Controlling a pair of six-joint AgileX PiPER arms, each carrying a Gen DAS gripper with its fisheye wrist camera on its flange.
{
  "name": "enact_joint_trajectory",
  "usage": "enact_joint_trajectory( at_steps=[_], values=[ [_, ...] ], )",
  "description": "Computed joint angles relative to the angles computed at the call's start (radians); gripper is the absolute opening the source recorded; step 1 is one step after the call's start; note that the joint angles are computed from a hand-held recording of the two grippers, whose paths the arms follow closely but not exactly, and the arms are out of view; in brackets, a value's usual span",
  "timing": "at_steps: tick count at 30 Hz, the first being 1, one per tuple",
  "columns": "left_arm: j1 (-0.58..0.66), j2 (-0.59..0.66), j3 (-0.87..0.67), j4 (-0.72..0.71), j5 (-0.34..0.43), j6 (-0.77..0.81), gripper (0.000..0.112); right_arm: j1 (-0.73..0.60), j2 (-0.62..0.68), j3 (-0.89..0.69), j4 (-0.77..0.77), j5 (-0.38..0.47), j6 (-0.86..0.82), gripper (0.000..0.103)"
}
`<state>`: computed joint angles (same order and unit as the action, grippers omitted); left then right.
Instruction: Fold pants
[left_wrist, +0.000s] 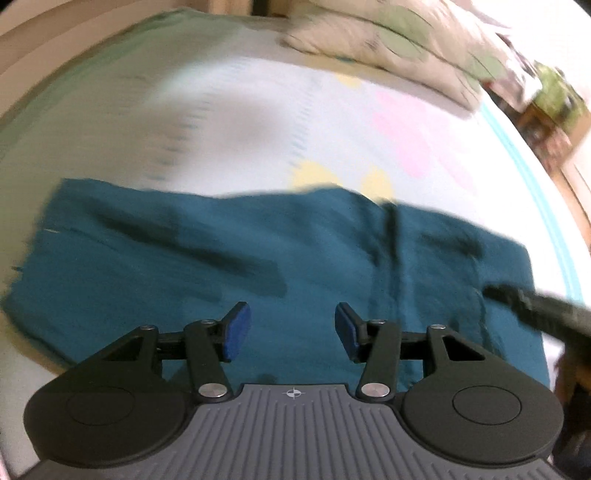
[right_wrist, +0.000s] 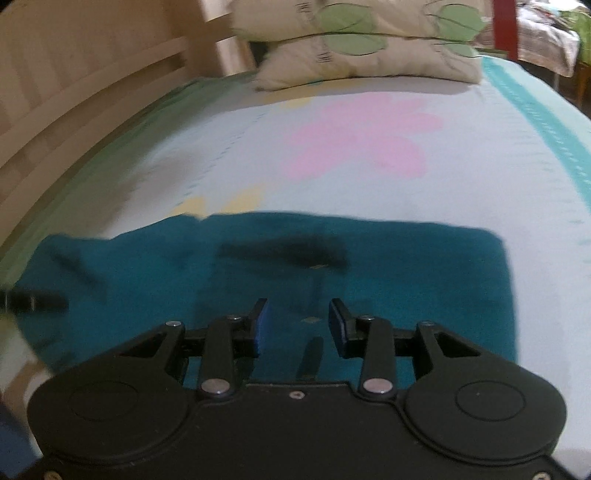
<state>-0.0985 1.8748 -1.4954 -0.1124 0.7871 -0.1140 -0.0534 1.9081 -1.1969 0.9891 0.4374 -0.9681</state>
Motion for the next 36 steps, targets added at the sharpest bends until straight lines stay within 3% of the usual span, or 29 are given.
enact_joint_trajectory(
  at_steps=[9,20,28,33,36],
  values=[
    [0.283,-0.033,-0.040,-0.102,0.078,0.134,0.054,0.064,-0.019,0.011,-0.037,0.044,0.028,0.047],
    [0.406,-0.016,0.067,-0.122,0.075,0.229,0.060,0.106,0.001,-0.011,-0.168,0.054,0.168,0.047],
    [0.460,0.003,0.115,-0.265,0.039,0.331,0.068,0.142,0.033,-0.043,-0.254,0.060,0.266,0.047],
    [0.505,-0.072,0.218,-0.396,-0.012,0.419,0.069,0.165,0.046,-0.065,-0.280,0.072,0.301,0.047],
    [0.510,-0.086,0.239,-0.371,-0.006,0.440,0.070,0.179,0.055,-0.074,-0.290,0.071,0.298,0.047]
  ],
)
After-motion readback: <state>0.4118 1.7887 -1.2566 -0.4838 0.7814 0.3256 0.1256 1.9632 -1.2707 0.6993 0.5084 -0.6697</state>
